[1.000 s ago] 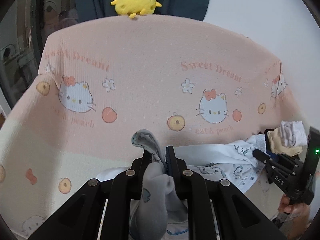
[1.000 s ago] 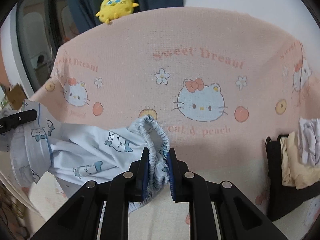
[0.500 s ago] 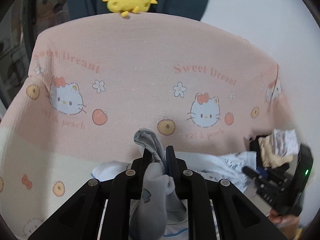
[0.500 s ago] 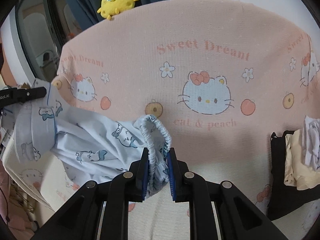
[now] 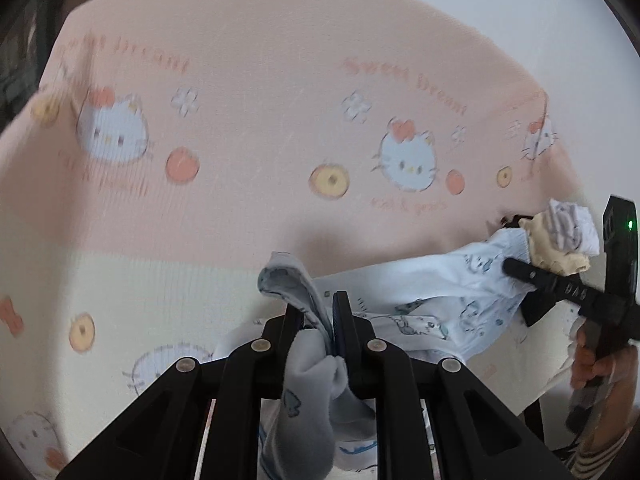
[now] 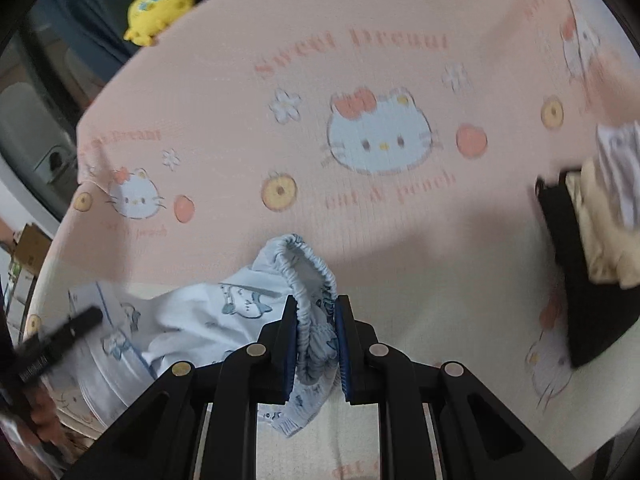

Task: Fold clothes

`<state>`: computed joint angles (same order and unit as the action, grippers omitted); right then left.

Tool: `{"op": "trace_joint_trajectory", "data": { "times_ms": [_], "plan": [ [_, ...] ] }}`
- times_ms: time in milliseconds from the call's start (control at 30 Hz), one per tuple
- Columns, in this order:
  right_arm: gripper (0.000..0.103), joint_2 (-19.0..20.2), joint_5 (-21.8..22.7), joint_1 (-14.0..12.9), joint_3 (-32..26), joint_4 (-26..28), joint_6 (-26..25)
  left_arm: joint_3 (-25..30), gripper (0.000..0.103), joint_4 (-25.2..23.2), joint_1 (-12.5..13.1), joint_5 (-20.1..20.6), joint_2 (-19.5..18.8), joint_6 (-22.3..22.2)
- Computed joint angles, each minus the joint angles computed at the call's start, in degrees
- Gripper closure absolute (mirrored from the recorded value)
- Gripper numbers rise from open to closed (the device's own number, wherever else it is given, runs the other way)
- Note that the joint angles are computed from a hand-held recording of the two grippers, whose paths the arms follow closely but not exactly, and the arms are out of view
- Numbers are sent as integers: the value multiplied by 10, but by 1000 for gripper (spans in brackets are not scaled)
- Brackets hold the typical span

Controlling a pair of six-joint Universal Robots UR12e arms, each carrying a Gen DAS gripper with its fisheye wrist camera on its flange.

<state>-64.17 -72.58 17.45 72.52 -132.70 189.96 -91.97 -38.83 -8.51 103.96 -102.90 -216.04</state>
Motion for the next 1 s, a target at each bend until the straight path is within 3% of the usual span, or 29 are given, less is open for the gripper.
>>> {"op": "trace_joint_trajectory", "data": {
  "times_ms": [133,433,500,533,567,633,667,700,833,1000],
  "plan": [
    [88,11,-6,5,-6,31,-16,-42,90,43,11,-28,8,-34],
    [88,38,-46,15,-23,11,-33,-89,83,193,40,-58,4,-82],
    [88,45,-64,18,-37,25,-47,-84,65,186,44,-52,3,-81],
    [87,50,-76,21,-45,33,-56,-81,37,177,43,-43,2,-77],
    [87,54,-88,23,-53,41,-64,-77,24,169,42,-35,1,-73],
    [64,56,-116,29,-56,40,-76,-72,24,160,39,-22,-3,-62],
    [43,57,-128,31,-55,37,-75,-70,24,152,38,-23,-6,-56],
    [38,55,-122,29,-50,32,-68,-68,24,145,38,-26,-8,-50],
    [38,47,-71,19,-36,31,-40,-61,24,132,27,-3,-19,-43],
    [34,33,-107,24,2,-20,-23,-48,24,117,13,8,-31,-15]
  ]
}}
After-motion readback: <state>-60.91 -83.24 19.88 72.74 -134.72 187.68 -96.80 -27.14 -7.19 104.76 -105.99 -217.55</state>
